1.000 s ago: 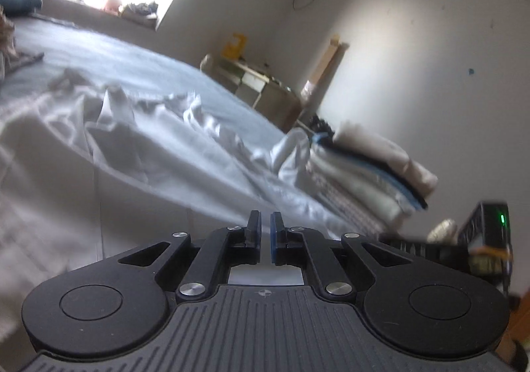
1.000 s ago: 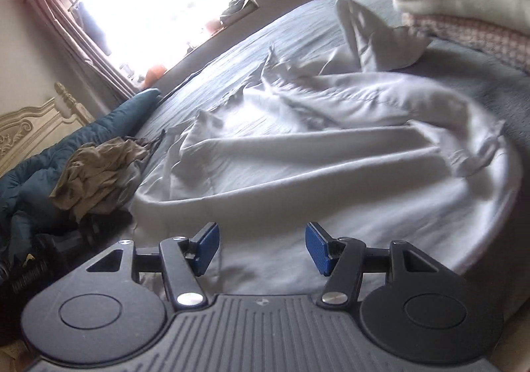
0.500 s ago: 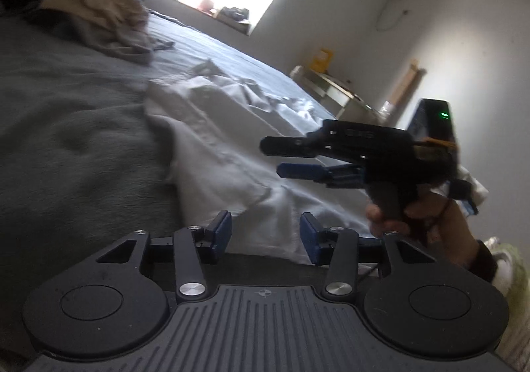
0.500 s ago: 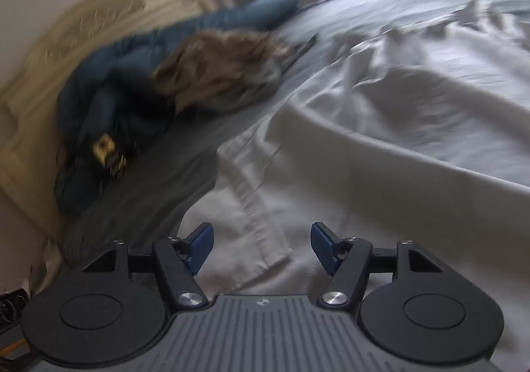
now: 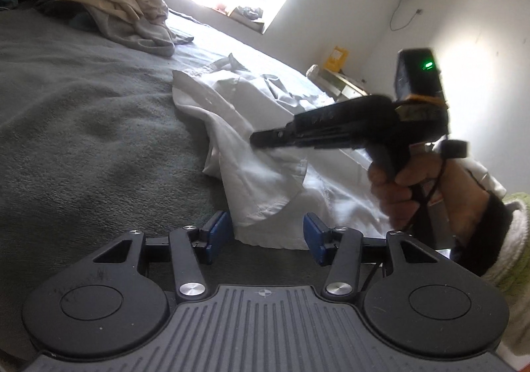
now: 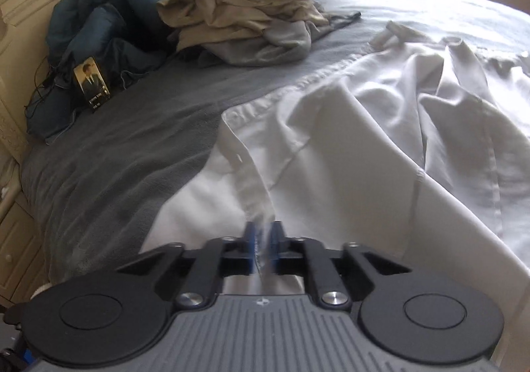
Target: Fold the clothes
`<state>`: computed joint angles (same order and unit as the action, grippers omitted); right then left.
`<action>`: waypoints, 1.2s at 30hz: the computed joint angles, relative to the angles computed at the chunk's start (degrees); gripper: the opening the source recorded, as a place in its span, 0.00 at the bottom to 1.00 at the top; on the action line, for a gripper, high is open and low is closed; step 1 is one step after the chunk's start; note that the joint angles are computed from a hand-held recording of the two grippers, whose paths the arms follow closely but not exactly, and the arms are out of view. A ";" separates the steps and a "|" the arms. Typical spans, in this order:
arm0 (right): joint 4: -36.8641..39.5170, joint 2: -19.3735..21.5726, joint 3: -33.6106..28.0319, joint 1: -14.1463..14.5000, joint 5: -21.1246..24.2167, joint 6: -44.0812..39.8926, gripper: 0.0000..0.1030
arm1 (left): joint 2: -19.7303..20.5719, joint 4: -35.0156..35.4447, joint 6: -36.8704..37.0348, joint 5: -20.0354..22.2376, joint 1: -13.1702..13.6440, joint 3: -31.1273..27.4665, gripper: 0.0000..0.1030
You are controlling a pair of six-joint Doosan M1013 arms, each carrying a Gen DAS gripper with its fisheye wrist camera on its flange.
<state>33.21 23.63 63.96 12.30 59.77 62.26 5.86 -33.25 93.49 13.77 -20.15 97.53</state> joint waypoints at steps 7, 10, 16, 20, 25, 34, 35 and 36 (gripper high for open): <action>12.29 -7.03 7.68 -5.15 -11.72 -2.70 0.03 | 0.49 -5.65 5.02 0.94 0.31 -0.61 0.49; 16.99 -11.08 12.76 -9.22 -16.41 -2.20 0.03 | 1.01 -4.08 3.75 0.93 0.33 -1.31 0.49; 18.06 -16.65 22.13 -15.95 -20.09 4.82 0.04 | 4.15 22.29 -20.68 3.46 -0.53 -5.99 0.59; 22.28 -17.30 26.43 -18.63 -19.60 6.78 0.04 | 6.37 36.02 -33.63 7.20 -1.36 -9.36 0.57; 28.10 -16.70 28.53 -19.59 -18.95 5.15 0.04 | 8.43 47.30 -45.13 11.60 -2.32 -12.76 0.07; 32.14 -15.53 27.23 -19.72 -15.10 3.35 0.04 | 9.99 77.86 -63.98 15.40 0.17 -19.15 0.01; 32.41 -15.39 26.95 -19.57 -14.57 2.97 0.04 | 10.74 79.98 -64.70 16.39 0.97 -20.68 0.01; 32.66 -15.25 26.65 -19.41 -14.04 2.59 0.04 | 11.52 82.02 -65.33 17.38 1.77 -22.26 0.01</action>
